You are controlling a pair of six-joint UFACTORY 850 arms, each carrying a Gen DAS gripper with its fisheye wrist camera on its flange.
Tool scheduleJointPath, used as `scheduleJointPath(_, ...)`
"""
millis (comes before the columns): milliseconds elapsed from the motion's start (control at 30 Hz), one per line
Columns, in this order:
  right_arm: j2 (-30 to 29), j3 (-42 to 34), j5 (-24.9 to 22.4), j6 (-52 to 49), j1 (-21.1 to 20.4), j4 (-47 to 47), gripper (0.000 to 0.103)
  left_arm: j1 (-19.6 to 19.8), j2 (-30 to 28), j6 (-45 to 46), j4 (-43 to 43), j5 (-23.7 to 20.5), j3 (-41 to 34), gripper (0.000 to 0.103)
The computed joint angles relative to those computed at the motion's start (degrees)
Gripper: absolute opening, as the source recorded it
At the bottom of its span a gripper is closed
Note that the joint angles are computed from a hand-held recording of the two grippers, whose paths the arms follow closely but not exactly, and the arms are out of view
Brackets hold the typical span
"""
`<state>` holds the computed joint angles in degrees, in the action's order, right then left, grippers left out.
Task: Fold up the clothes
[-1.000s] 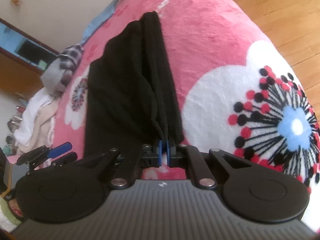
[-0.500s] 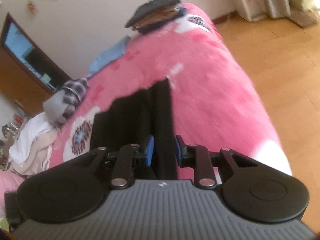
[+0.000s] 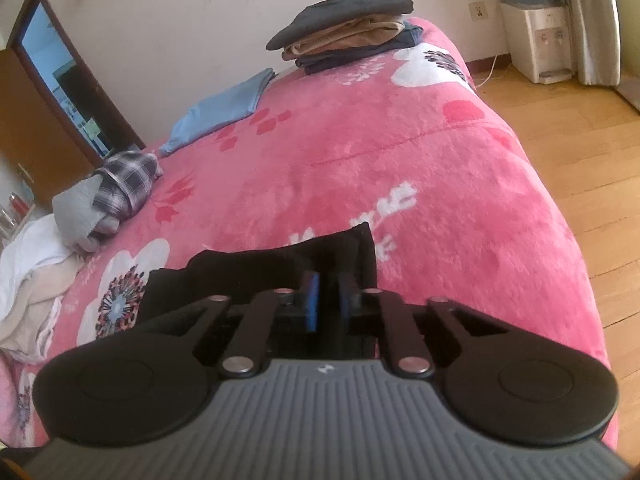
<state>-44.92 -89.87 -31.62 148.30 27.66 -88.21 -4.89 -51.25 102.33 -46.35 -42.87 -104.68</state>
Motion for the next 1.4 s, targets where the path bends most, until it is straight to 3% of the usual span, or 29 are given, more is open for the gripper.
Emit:
scheduleJointPath(100,-0.4,-0.1,-3.1,-1.1,0.5,1.6,0.000,0.1,-0.2,0.0,-0.1,-0.2,-0.3,0.053)
scheduleJointPath(200,0.3,1.7,-2.8,2.0,-0.2,1.9,0.000,0.0,-0.4,-0.2,0.1,-0.4,-0.5,0.053)
scheduleJointPath(367,3.9,6.4,-1.0,18.3,0.0,-13.5,0.003,0.0,-0.3,-0.4,0.2,-0.3,-0.4,0.053)
scheduleJointPath(433,3.4,4.8,1.8,15.8,-0.4,-13.1,0.007,-0.1,-0.2,-0.4,0.2,-0.2,-0.3,0.053)
scheduleJointPath(500,2.3,2.4,4.5,10.4,-0.9,-9.7,0.025,-0.1,0.0,-0.5,0.3,0.0,-0.1,0.053)
scheduleJointPath(567,0.6,-0.2,6.1,4.3,-1.4,-5.1,0.029,-0.1,0.2,-0.4,0.2,0.3,0.3,0.053)
scheduleJointPath(667,-1.2,-2.5,7.9,0.2,-2.1,-1.6,0.025,-0.1,0.4,0.1,-0.2,0.5,0.6,0.053)
scheduleJointPath(700,-1.5,-2.9,7.7,-1.0,-2.1,-0.7,0.002,-0.1,0.4,0.0,-0.2,0.5,0.6,0.053)
scheduleJointPath(867,-1.0,-2.2,3.0,0.6,-1.0,-4.6,0.002,0.0,0.1,-0.2,0.1,0.1,0.2,0.053)
scheduleJointPath(1233,-4.6,-6.7,-0.6,-16.3,-1.1,7.7,0.002,-0.1,0.0,0.8,-0.3,0.5,0.2,0.053)
scheduleJointPath(1400,-0.4,-2.5,-2.2,-12.0,-0.3,9.9,0.009,0.0,0.0,0.5,-0.1,0.3,0.0,0.054)
